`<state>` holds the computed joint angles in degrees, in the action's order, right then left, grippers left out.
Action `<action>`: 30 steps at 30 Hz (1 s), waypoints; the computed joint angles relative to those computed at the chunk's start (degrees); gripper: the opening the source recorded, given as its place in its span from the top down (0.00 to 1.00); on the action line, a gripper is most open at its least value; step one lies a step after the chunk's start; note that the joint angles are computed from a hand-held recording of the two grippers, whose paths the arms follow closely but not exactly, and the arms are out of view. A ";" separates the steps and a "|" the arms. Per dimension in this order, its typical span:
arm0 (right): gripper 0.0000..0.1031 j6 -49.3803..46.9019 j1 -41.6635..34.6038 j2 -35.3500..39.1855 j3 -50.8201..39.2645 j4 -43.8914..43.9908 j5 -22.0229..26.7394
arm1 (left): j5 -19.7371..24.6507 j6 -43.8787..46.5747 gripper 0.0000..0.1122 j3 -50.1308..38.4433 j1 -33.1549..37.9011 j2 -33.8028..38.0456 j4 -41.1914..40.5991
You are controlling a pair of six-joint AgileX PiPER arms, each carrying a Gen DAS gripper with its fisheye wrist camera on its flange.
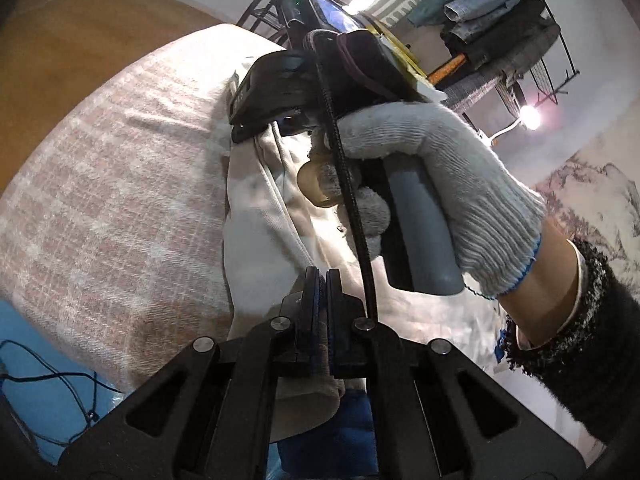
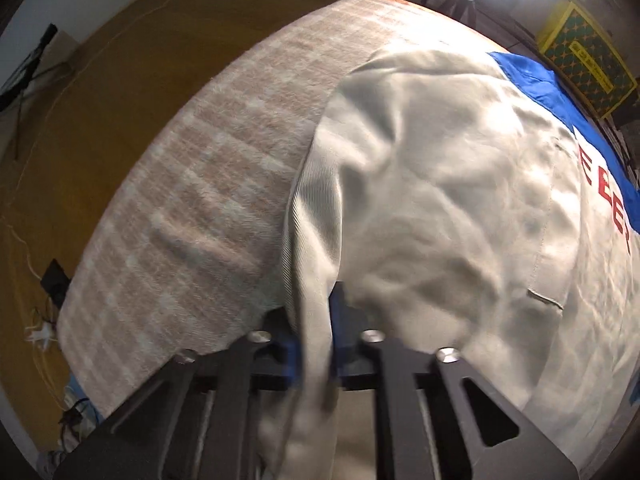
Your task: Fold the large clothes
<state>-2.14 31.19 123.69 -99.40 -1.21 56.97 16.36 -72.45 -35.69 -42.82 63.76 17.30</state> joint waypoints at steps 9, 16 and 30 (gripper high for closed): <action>0.97 -17.81 -15.76 -6.88 8.60 30.64 -1.79 | 8.11 -12.32 1.00 -5.74 -9.49 1.34 14.59; 0.97 -32.83 -31.74 -11.01 17.34 52.57 2.89 | 12.25 -12.02 1.00 -11.75 -17.64 5.61 17.45; 0.97 -39.45 -56.64 -5.27 25.54 62.47 11.03 | 10.72 -20.12 1.00 -11.37 -20.93 2.80 21.31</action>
